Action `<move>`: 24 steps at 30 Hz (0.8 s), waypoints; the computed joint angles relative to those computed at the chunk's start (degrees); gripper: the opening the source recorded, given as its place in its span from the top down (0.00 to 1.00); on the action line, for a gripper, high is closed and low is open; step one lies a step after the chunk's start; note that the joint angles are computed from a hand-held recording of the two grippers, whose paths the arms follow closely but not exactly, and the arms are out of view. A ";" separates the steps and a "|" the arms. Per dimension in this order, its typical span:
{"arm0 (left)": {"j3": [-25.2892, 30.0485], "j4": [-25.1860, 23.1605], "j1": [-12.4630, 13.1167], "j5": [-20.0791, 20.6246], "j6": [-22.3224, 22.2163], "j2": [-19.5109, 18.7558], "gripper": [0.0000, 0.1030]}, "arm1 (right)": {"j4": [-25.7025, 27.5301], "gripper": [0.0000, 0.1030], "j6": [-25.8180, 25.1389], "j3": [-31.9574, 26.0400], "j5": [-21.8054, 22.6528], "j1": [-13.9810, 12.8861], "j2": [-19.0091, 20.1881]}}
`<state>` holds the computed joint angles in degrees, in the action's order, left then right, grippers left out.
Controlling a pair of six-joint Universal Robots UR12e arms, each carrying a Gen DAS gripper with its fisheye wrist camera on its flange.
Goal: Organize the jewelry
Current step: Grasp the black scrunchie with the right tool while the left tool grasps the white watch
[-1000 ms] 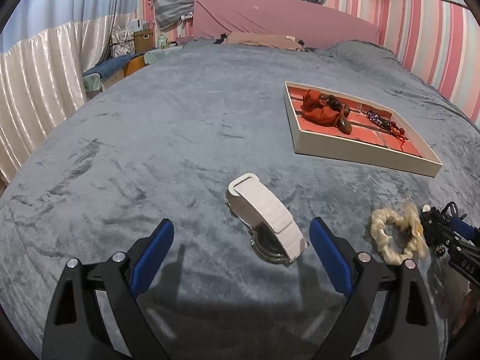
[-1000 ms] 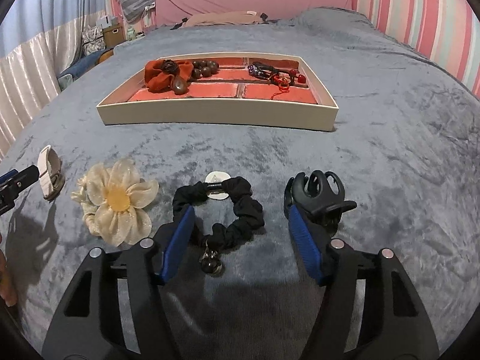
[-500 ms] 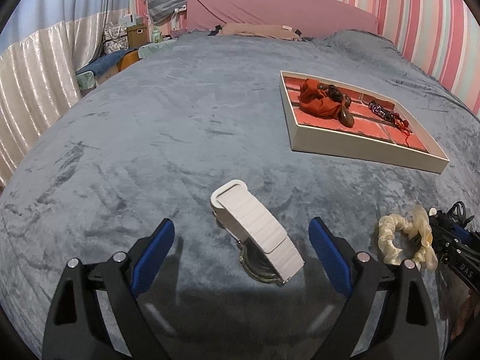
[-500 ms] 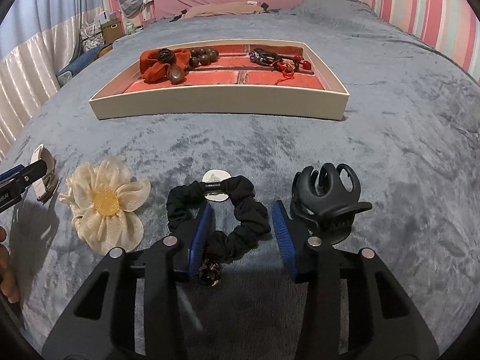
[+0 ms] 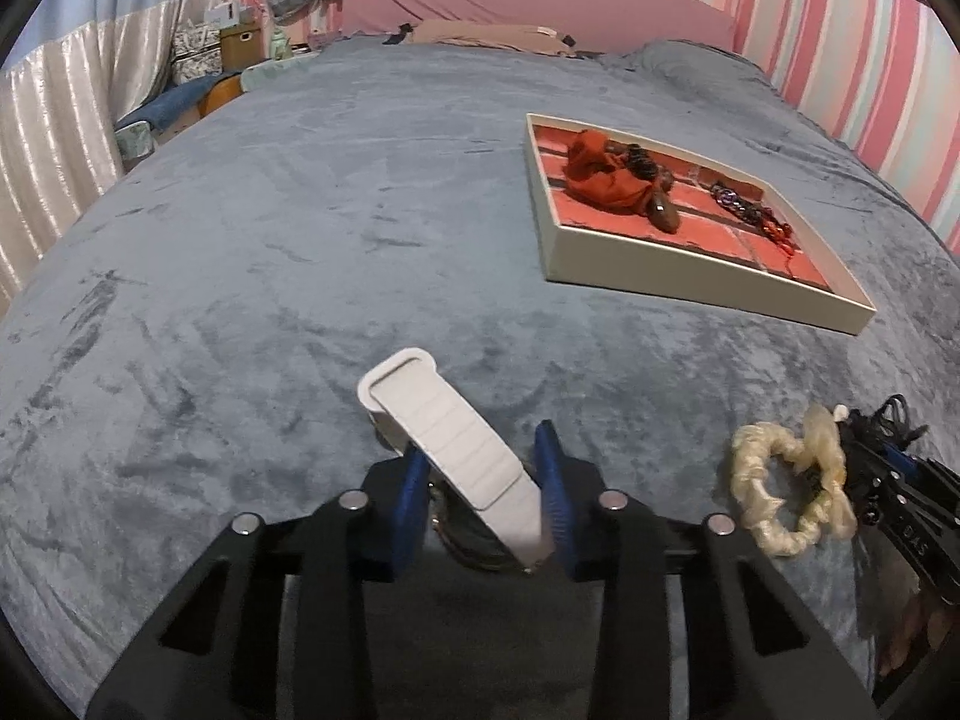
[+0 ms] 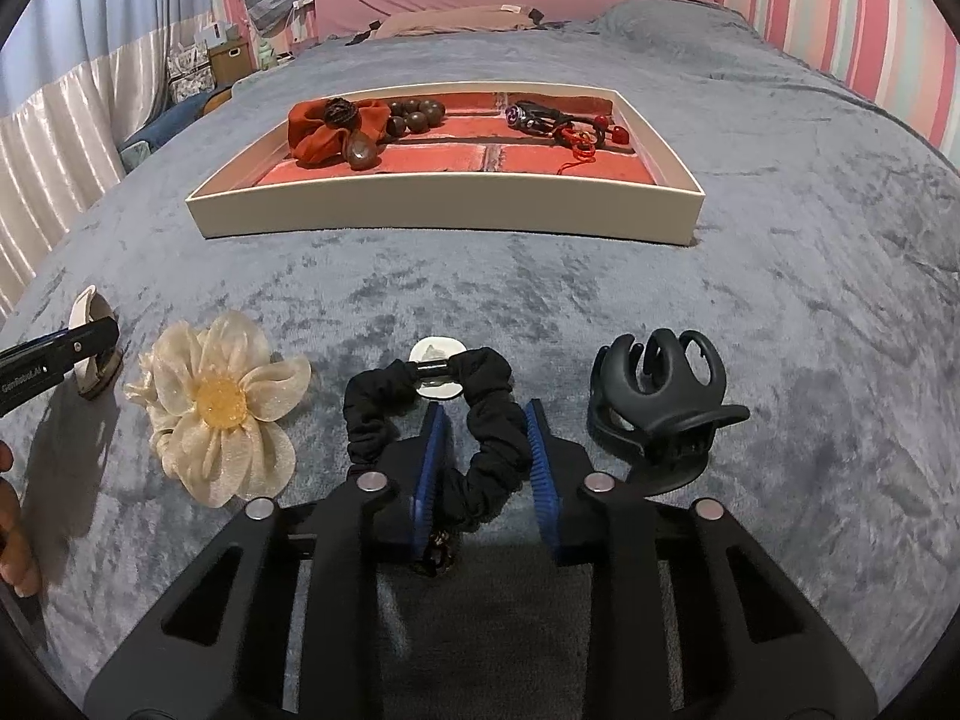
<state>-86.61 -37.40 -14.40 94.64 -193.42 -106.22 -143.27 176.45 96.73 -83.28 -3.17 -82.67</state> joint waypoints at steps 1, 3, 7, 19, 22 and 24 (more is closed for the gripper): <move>-0.12 0.25 -0.10 0.02 0.42 0.11 0.68 | -0.07 0.78 0.16 0.05 0.30 -0.12 -0.05; -0.09 0.78 -0.26 -0.13 0.91 0.04 0.71 | -0.06 0.81 0.37 0.06 0.58 -0.24 -0.06; -0.56 1.74 -0.21 -0.42 1.20 0.42 0.76 | -0.10 0.85 0.28 0.05 0.87 -0.33 -0.11; -2.18 4.49 0.28 -2.15 1.04 2.05 0.79 | -2.43 0.88 0.06 0.90 2.01 -0.78 -0.96; -2.56 4.99 0.48 -2.60 0.81 2.41 0.79 | -2.73 0.89 -0.13 0.89 2.10 -0.84 -1.07; -2.72 5.29 0.61 -2.89 0.64 2.61 0.79 | -2.83 0.89 -0.25 0.82 2.16 -0.85 -1.08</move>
